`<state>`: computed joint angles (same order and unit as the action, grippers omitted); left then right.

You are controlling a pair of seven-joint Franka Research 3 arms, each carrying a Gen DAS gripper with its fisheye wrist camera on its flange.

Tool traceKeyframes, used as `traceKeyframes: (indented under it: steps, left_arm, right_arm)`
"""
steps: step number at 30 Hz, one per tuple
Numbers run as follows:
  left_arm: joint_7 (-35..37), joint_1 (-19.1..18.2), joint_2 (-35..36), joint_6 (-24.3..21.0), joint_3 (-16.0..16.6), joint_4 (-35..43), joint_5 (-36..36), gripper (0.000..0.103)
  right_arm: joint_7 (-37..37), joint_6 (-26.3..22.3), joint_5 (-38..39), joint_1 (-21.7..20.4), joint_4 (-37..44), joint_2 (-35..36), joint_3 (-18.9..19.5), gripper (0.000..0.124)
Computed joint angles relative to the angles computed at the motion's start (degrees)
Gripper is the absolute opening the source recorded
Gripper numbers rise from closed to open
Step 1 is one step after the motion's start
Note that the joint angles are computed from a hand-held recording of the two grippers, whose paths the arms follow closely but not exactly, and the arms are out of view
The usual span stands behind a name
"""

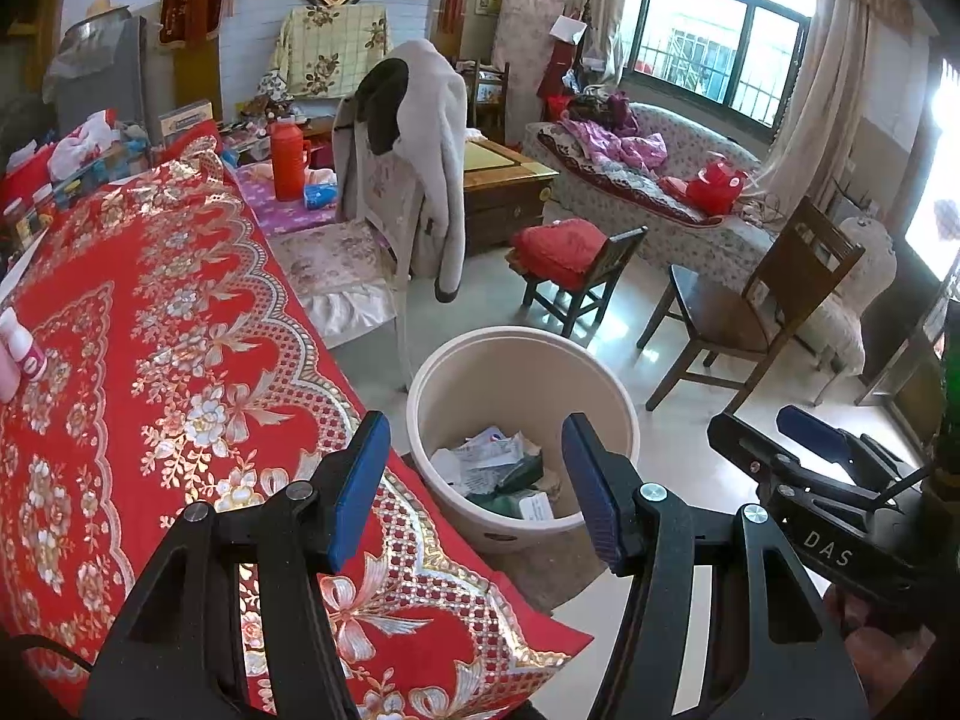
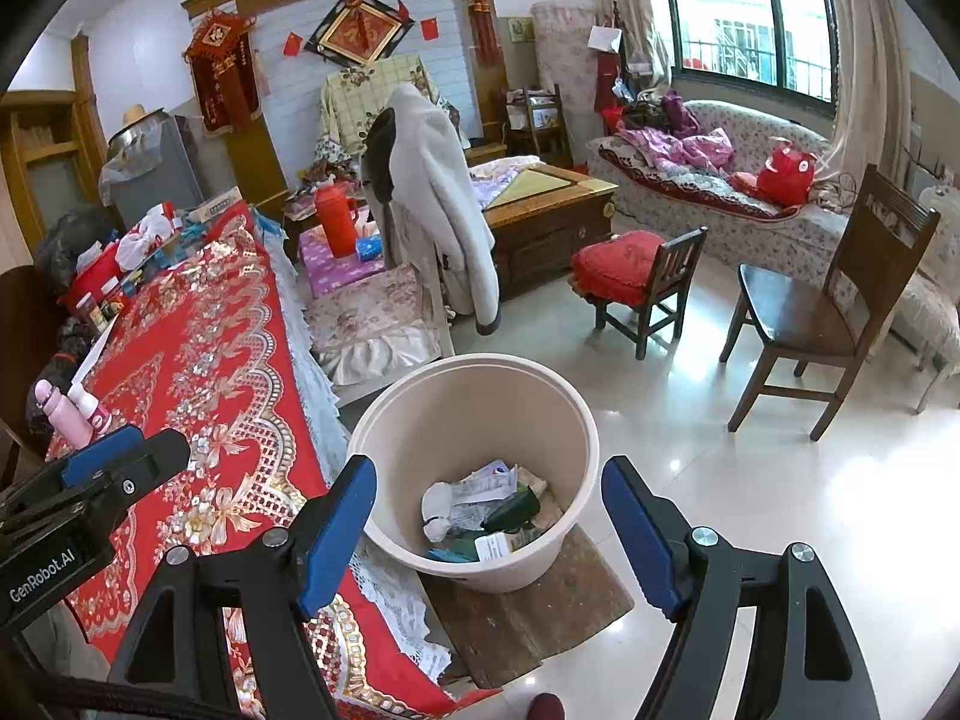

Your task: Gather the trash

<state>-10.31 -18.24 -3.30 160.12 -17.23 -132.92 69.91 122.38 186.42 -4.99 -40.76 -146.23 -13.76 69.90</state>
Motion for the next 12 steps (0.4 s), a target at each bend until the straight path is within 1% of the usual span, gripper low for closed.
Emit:
traceKeyframes:
  steps: [5,9,12]
  left_arm:
    - [-0.6,0.12,0.26,0.78,0.25,0.01,1.01,0.058]
    - [-1.1,0.26,0.26,1.35,0.37,-0.15,1.62,0.058]
    - [-1.52,0.23,-0.16,0.58,0.25,-0.62,1.9,0.058]
  right_arm:
    - [-0.22,0.23,-0.34,-1.37,-0.33,0.36,0.94,0.076]
    - [-0.46,0.06,-0.1,-1.5,-0.21,0.46,1.13,0.076]
    - [-0.39,0.0,-0.28,-3.36,-0.07,0.8,2.89,0.076]
